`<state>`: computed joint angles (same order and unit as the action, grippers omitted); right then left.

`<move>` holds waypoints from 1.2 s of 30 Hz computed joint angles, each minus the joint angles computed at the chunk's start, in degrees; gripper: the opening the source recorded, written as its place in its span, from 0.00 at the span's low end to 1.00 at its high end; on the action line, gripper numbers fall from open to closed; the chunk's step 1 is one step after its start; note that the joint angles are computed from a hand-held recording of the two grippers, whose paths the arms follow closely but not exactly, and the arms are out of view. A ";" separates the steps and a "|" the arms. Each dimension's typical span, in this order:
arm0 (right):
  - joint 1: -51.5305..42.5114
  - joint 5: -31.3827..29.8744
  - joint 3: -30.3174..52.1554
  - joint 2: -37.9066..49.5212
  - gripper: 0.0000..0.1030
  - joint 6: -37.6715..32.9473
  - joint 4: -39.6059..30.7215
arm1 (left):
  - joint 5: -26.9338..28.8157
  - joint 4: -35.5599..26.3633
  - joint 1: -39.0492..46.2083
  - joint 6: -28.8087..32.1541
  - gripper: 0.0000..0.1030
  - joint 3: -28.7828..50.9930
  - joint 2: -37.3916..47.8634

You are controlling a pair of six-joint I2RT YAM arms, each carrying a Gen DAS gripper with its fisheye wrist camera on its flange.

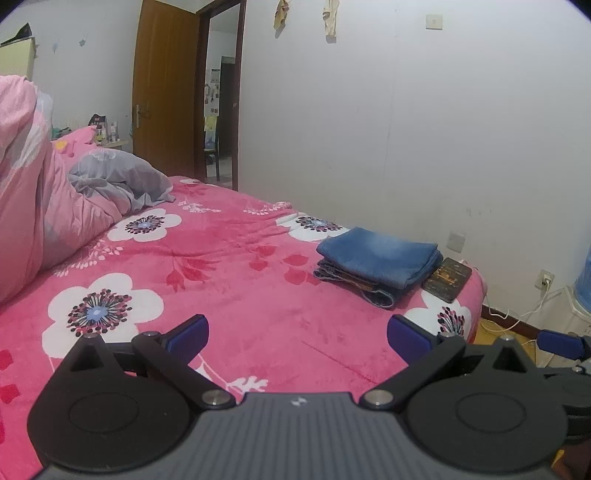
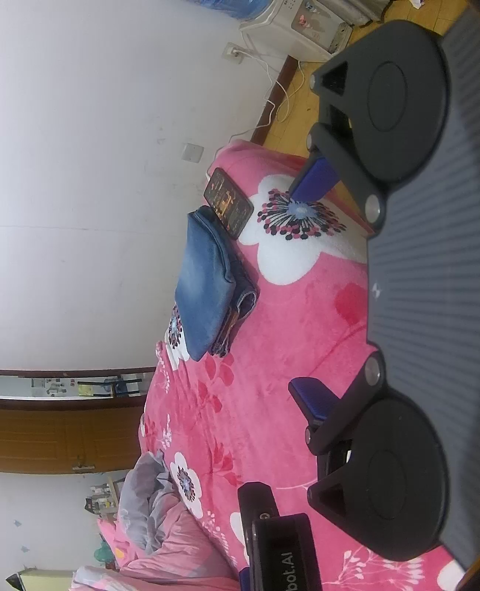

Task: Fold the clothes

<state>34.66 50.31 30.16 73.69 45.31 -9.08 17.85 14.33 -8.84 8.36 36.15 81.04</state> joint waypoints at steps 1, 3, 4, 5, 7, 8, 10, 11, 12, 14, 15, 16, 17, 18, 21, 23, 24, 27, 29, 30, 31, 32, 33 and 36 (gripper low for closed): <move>-0.03 -0.04 -0.05 -0.07 0.99 -0.01 0.07 | -0.01 -0.03 0.00 0.01 1.00 -0.07 -0.06; -0.09 -0.07 -0.15 -0.22 0.99 -0.03 0.18 | -0.15 -0.13 -0.09 0.01 1.00 -0.08 -0.19; -0.09 -0.01 -0.19 -0.30 0.99 0.02 0.16 | -0.23 -0.18 -0.14 0.01 1.00 -0.07 -0.26; -0.04 0.09 -0.21 -0.36 0.99 0.09 0.10 | -0.31 -0.23 -0.20 0.01 1.00 -0.06 -0.33; 0.07 0.26 -0.20 -0.36 0.99 0.35 -0.13 | -0.45 -0.30 -0.36 0.07 1.00 -0.13 -0.48; 0.07 0.26 -0.22 -0.40 0.99 0.47 -0.20 | -0.47 -0.29 -0.40 0.10 1.00 -0.21 -0.59; 0.04 0.22 -0.13 -0.47 0.99 0.68 -0.39 | -0.50 -0.43 -0.47 0.09 1.00 -0.20 -0.62; 0.05 0.25 -0.08 -0.49 0.99 0.76 -0.48 | -0.51 -0.52 -0.55 0.06 1.00 -0.13 -0.58; 0.00 0.25 -0.09 -0.50 0.99 0.70 -0.42 | -0.54 -0.61 -0.65 0.03 1.00 -0.05 -0.52; -0.12 0.26 -0.12 -0.50 0.99 0.49 -0.26 | -0.60 -0.58 -0.86 0.03 1.00 -0.01 -0.41; -0.15 0.29 -0.12 -0.48 0.99 0.44 -0.25 | -0.64 -0.58 -0.97 0.04 1.00 0.01 -0.37; -0.23 0.27 -0.11 -0.49 0.99 0.42 -0.29 | -0.67 -0.58 -1.08 0.05 1.00 0.03 -0.33; -0.35 0.22 -0.11 -0.53 0.99 0.39 -0.34 | -0.75 -0.55 -1.21 0.08 1.00 -0.02 -0.31; -0.41 0.16 -0.12 -0.56 0.99 0.49 -0.39 | -0.85 -0.49 -1.35 0.12 1.00 -0.09 -0.30; -0.28 0.08 -0.21 -0.54 0.99 1.16 -0.77 | -1.09 -0.49 -1.69 0.27 1.00 -0.35 -0.45; -0.56 -0.14 -0.40 -0.54 0.99 1.16 -0.70 | -1.33 -0.55 -1.96 0.34 1.00 -0.52 -0.55; -0.70 -0.30 -0.48 -0.58 0.99 1.20 -0.71 | -1.39 -0.56 -2.07 0.35 1.00 -0.58 -0.59; -0.93 -0.49 -0.80 -0.92 0.99 1.40 -0.80 | -1.49 -0.58 -2.30 0.41 1.00 -0.74 -0.68; -0.95 -0.43 -0.90 -1.04 0.99 1.58 -0.96 | -1.51 -0.60 -2.41 0.44 1.00 -0.79 -0.69; -0.90 -0.40 -0.93 -1.06 0.99 1.72 -1.04 | -1.48 -0.62 -2.41 0.47 1.00 -0.76 -0.65; -0.84 -0.38 -0.96 -1.07 0.99 1.89 -1.12 | -1.45 -0.63 -2.41 0.49 1.00 -0.74 -0.61; -0.88 -0.43 -0.99 -1.06 0.99 1.91 -1.07 | -1.45 -0.62 -2.48 0.51 1.00 -0.74 -0.56; -0.91 -0.47 -1.03 -1.04 0.99 1.86 -0.98 | -1.48 -0.60 -2.57 0.53 1.00 -0.74 -0.52; -0.86 -0.42 -0.99 -0.87 0.99 1.83 -0.90 | -1.53 -0.63 -2.71 0.67 1.00 -0.90 -0.62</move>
<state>33.81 49.89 29.17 72.82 47.14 -9.97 16.31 13.70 -11.56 9.02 35.25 80.41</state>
